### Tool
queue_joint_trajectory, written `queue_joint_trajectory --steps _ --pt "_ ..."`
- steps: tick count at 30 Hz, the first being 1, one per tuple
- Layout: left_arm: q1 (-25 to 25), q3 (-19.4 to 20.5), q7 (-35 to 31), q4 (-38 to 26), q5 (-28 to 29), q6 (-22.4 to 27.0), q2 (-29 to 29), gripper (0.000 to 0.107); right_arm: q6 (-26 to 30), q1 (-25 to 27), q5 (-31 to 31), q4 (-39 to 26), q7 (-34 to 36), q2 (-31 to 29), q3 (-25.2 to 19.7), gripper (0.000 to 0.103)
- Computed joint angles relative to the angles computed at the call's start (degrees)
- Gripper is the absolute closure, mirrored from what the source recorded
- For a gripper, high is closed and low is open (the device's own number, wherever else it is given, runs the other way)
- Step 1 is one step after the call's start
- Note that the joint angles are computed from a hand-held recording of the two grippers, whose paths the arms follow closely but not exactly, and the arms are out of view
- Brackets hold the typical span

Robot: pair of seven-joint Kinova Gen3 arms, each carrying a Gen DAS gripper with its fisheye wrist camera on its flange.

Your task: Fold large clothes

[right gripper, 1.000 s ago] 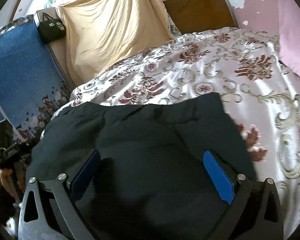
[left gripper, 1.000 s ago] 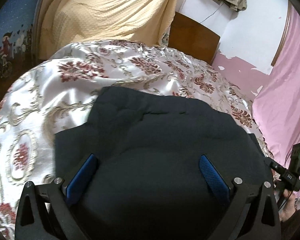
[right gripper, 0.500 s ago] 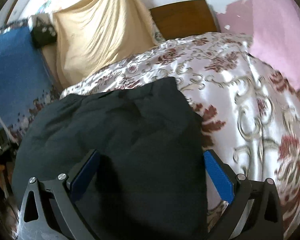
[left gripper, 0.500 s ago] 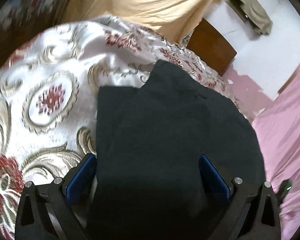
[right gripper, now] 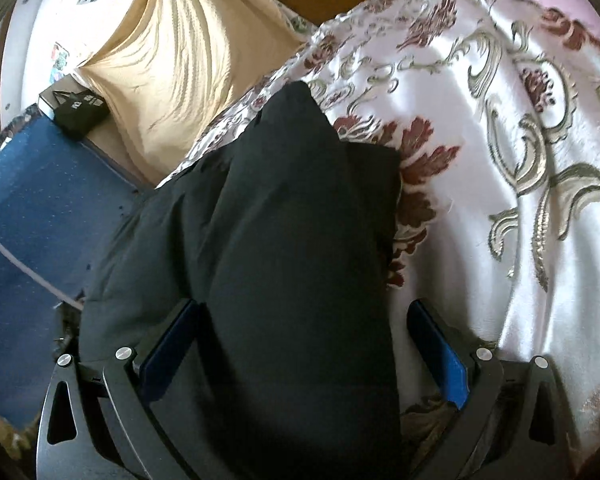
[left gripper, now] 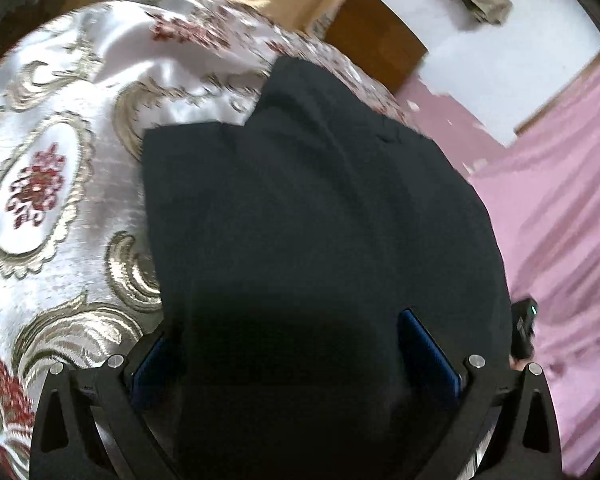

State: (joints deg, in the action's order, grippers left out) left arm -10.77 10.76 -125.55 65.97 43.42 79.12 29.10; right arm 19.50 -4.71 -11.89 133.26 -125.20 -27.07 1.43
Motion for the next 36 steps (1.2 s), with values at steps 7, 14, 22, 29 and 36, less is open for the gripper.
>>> queue_joint_trajectory --steps 7,14,22,29,36 --pt "0.47 1.26 -0.11 -9.92 -3.31 11.07 5.53 0.004 -0.83 -17.71 -8.58 2.02 16.31 -2.12 18.58 0.001" --pt "3.21 1.63 2.87 -17.65 -5.90 16.22 8.76 0.004 5.47 -35.95 -11.36 -0.44 29.91 -4.89 34.70 0.001" --pt "6.05 1.22 5.05 -19.91 -9.24 17.06 8.36 0.004 7.50 -36.75 -18.86 -1.80 32.43 -1.65 37.03 0.001" --pt "9.99 -0.63 6.39 -14.39 -14.28 10.99 2.61 0.009 4.85 -25.21 -22.88 -0.59 28.11 2.01 25.20 0.001" --pt "13.07 -1.93 8.25 -7.11 -17.93 2.88 -4.76 0.036 5.36 -10.18 -20.43 -1.72 18.75 3.80 8.62 0.009"
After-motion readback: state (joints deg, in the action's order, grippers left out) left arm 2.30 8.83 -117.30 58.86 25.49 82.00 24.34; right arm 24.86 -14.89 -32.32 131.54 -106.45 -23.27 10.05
